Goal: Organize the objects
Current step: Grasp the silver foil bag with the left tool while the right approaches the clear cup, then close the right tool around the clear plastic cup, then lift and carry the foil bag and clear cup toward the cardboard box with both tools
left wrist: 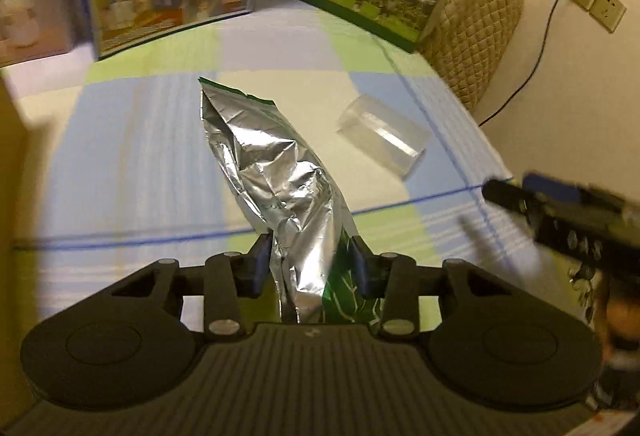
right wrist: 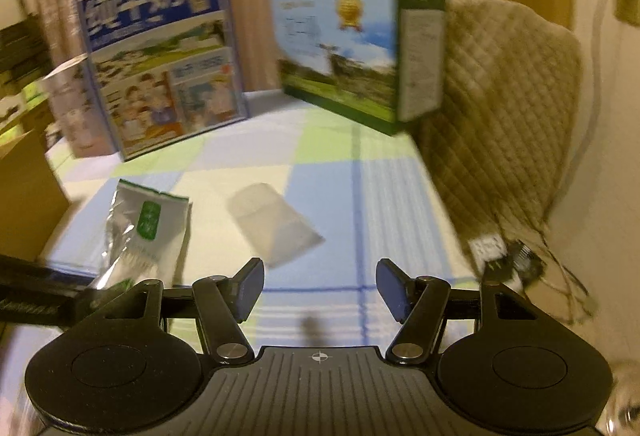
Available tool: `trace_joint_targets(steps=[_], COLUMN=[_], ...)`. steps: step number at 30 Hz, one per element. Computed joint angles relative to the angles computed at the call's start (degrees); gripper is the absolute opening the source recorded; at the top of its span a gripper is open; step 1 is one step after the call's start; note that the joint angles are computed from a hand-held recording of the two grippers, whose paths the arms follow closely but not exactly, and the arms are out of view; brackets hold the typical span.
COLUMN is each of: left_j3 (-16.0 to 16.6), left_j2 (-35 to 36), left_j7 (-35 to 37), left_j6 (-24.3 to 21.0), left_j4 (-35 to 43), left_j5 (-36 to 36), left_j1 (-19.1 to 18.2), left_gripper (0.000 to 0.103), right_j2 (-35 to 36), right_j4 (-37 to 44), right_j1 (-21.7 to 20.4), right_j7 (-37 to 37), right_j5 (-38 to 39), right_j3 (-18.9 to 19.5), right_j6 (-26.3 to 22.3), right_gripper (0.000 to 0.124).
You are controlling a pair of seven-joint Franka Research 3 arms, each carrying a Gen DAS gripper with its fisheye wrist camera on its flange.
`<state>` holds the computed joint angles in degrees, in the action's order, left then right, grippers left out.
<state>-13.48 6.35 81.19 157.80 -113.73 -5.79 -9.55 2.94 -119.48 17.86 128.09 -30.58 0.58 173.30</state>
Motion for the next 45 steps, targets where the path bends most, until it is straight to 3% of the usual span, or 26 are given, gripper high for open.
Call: trace_joint_targets(steps=[4,8,11,18,21,22,24,28,35,37,41,45], left_j3=[0.8,1.7,2.3,2.5,2.5,2.5,2.6,2.6,1.9,2.0,1.5,1.6], left_j2=[-4.9,-7.4,-7.6,-6.7,-6.1,-5.9,-5.7,-4.9,-4.0,-4.2,-5.3,-8.2], left_j7=[-0.8,1.8,3.6,-1.6,-3.1,-4.2,-6.4,-8.0,-5.8,-6.4,-3.6,-1.4], left_j6=[0.0,2.6,4.0,7.5,8.3,8.6,9.0,8.5,7.6,7.8,7.8,6.9], left_j4=[-5.3,-8.9,-9.8,-11.0,-10.9,-10.8,-10.7,-9.8,-9.0,-9.3,-10.3,-12.7], left_j5=[0.7,-0.9,-2.7,4.1,5.1,6.4,8.7,9.9,10.5,12.1,10.0,8.6], left_j1=[0.0,-0.6,-1.1,-0.8,-0.6,-0.5,-0.2,0.0,0.2,0.0,-0.3,-1.3], left_gripper=[0.035,0.035,0.038,0.065,0.072,0.073,0.076,0.081,0.08,0.076,0.054,0.047], right_j2=[4.0,8.2,10.8,15.6,17.1,17.3,17.3,15.9,10.2,8.4,4.1,-1.5], right_j4=[3.4,7.8,10.3,14.1,15.0,15.0,15.2,13.8,9.9,9.0,5.9,1.0], right_j1=[0.2,4.6,6.9,10.4,9.4,9.1,7.4,9.7,9.2,8.3,7.2,5.5], right_j7=[-10.6,-11.6,-11.5,-16.0,-19.8,-20.9,-23.5,-25.7,-24.0,-22.4,-18.7,-15.1], right_j5=[7.4,3.7,3.9,6.5,10.6,12.3,16.8,18.0,19.7,20.2,18.0,15.9], right_j3=[1.4,-3.4,-5.9,-9.8,-8.5,-8.0,-5.6,-7.0,-5.0,-3.7,-1.5,1.5], right_j6=[1.5,1.1,0.2,0.8,1.1,1.6,1.1,0.1,-6.7,-8.6,-11.6,-13.8], right_gripper=[0.061,0.073,0.074,0.074,0.074,0.074,0.06,0.052,0.051,0.051,0.051,0.051])
